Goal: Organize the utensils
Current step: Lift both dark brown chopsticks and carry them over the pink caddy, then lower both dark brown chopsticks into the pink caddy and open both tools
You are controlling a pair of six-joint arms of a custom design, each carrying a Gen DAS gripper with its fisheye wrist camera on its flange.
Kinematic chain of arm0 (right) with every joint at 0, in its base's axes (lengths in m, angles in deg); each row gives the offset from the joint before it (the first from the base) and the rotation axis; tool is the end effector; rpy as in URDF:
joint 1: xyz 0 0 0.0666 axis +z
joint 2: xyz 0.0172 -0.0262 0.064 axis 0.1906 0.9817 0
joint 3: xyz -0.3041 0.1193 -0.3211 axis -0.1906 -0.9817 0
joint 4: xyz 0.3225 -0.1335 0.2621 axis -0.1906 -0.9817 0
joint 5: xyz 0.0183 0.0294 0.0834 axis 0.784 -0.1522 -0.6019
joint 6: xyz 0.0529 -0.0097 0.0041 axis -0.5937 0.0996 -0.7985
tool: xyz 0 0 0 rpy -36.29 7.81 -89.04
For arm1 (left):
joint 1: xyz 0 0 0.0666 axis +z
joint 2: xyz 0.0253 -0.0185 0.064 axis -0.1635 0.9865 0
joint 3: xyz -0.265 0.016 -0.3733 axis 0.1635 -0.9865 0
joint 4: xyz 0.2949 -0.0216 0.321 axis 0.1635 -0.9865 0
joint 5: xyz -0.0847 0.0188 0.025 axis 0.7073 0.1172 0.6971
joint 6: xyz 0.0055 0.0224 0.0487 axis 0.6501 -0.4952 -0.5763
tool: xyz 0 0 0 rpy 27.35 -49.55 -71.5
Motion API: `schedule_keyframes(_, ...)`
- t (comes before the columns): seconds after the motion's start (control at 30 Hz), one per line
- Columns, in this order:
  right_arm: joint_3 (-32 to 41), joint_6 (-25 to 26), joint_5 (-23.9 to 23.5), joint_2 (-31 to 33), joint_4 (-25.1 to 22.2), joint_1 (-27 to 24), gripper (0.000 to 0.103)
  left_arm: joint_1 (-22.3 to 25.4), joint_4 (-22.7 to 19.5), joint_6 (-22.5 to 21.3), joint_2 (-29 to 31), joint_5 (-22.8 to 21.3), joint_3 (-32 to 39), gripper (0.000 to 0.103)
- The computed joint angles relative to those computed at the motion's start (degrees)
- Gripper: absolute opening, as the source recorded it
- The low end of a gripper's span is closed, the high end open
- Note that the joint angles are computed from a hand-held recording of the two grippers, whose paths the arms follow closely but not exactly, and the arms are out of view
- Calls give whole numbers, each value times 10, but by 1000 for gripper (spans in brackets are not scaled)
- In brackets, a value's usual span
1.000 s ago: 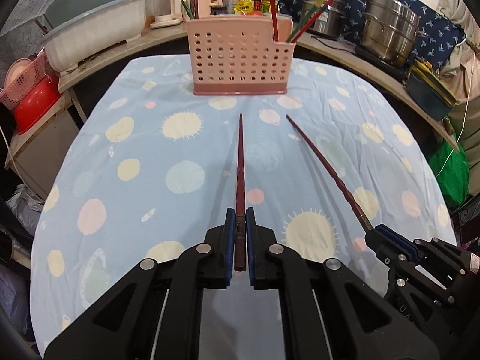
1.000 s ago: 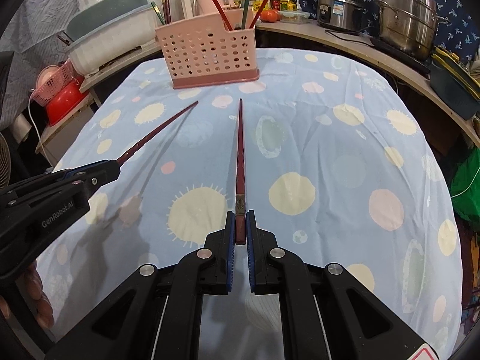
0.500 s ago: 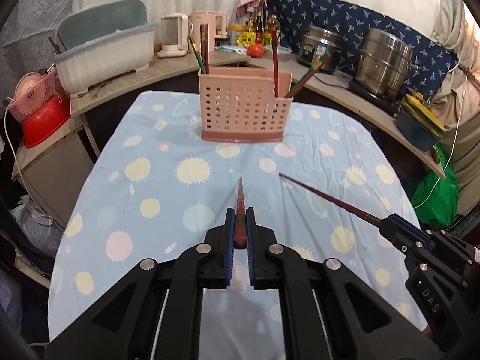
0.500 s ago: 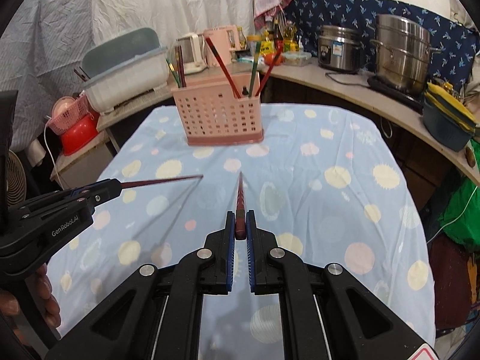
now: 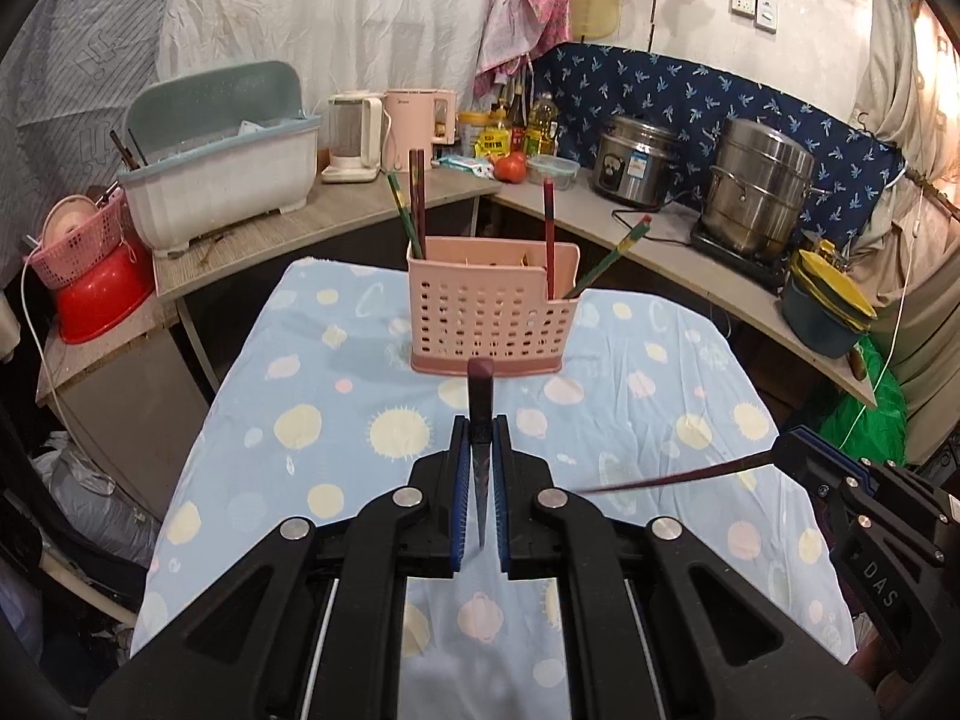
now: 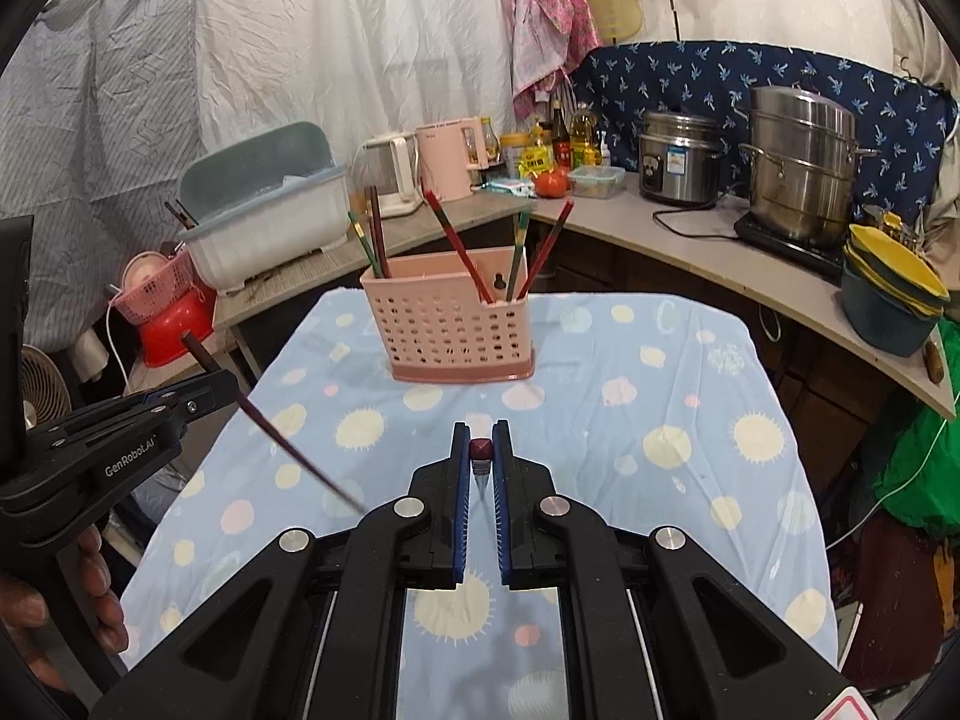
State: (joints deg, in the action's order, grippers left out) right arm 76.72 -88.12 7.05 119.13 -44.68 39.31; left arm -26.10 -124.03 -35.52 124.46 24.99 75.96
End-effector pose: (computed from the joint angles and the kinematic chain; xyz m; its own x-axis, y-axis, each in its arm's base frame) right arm 0.3697 0.1943 0.4689 -0.5661 -0.0638 -0.8219 -0.2788 0.9531 0.1180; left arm 0.3628 -0.1017 0.4850 -0.6063 -0.1229 -0.7857 -0.0514 0.9920 -0.1155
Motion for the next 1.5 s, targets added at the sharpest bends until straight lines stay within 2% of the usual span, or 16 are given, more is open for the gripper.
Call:
schedule_keyframes(0.4, 54, 7, -28, 19, 6, -19, 7, 24, 9, -32, 22, 1, 59, 7)
schedule_keyframes(0.63, 117, 17, -46, 51, 16, -32, 7, 44, 20, -57, 54, 12, 113, 7)
schedule_keyframes(0.97, 261, 21, -61, 141, 12, -41, 7, 72, 34, -93, 130, 11, 233, 7)
schedule_keyframes(1.17, 345, 35, -48, 202, 14, -30, 7, 89, 43, -96, 177, 19, 291, 7)
schedule_keyframes(1.5, 430, 42, -24, 294, 13, -21, 7, 115, 48, -93, 247, 37, 336, 7)
